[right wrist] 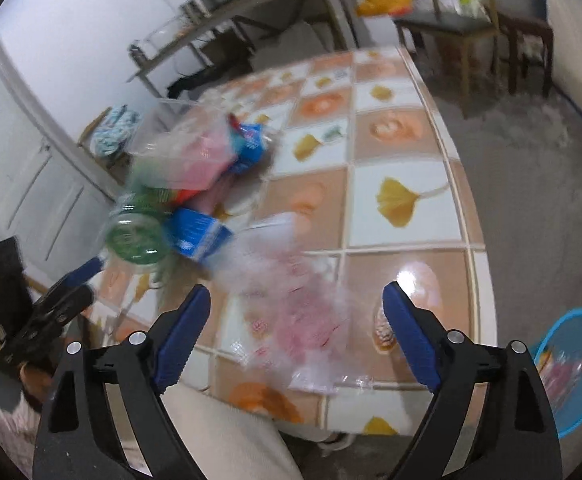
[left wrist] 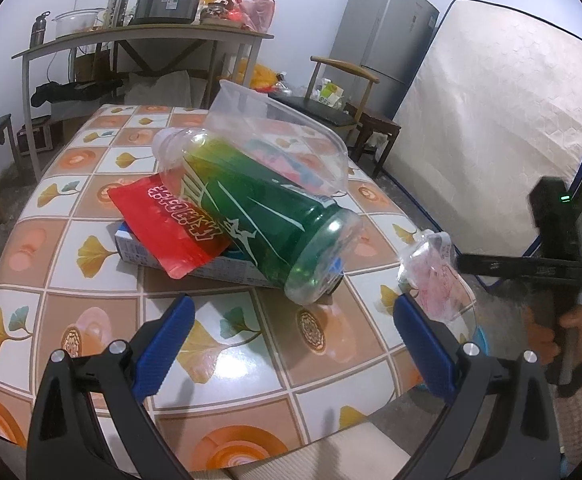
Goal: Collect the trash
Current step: 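Lift the snack bag off the table with the right gripper, then close the left gripper around the green plastic bottle while the right gripper holds the bag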
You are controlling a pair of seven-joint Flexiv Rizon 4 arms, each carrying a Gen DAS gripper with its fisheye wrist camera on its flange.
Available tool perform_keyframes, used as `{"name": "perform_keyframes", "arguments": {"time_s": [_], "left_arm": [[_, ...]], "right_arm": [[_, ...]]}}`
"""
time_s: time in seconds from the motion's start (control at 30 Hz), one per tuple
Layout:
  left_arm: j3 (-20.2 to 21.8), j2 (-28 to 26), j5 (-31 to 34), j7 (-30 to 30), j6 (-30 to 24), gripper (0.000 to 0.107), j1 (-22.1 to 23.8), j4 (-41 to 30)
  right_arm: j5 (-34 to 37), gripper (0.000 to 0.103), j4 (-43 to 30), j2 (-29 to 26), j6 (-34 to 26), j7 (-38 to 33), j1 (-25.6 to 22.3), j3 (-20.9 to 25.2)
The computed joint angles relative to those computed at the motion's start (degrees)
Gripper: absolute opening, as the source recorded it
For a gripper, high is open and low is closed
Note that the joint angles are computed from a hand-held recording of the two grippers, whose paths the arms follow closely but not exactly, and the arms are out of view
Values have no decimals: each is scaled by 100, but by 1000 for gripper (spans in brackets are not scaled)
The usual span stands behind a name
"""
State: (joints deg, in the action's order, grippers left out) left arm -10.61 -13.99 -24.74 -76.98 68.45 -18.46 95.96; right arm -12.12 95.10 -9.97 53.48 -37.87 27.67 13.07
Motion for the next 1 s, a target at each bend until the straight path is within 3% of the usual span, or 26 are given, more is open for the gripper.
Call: {"name": "perform_keyframes", "arguments": {"time_s": [0.1,0.3,0.57,0.7,0.8,0.93,1.0], "left_arm": [[26,-17,67,-42,-36,97,-7,-41],[41,-32,108,-78,-40,97,18,-44],[-111,-95,-429,-40,-51,97,146,-85],[-215,-216,-942,-135,-154,97,233,-253],[-218,-384,-1191,-472,-232,97,256,-499],[135,-721,-407,-1446,-546,97,70,-1152],[348,-925,209,-1939,-923,97,-61,-1624]], "right_arm": [[346,84,-180,-221,-112,-303,-14,80],[-298,84,-337,-460,-504,-415,313,-26],[-682,70,-187,-384,-715,-571,450,-6],[-693,58,-124,-347,-651,-558,468,15],[-553,42,-104,-349,-506,-602,447,58],[-500,24,-50,-336,-352,-555,467,71],[-461,19,-27,-338,-257,-513,466,70]]}}
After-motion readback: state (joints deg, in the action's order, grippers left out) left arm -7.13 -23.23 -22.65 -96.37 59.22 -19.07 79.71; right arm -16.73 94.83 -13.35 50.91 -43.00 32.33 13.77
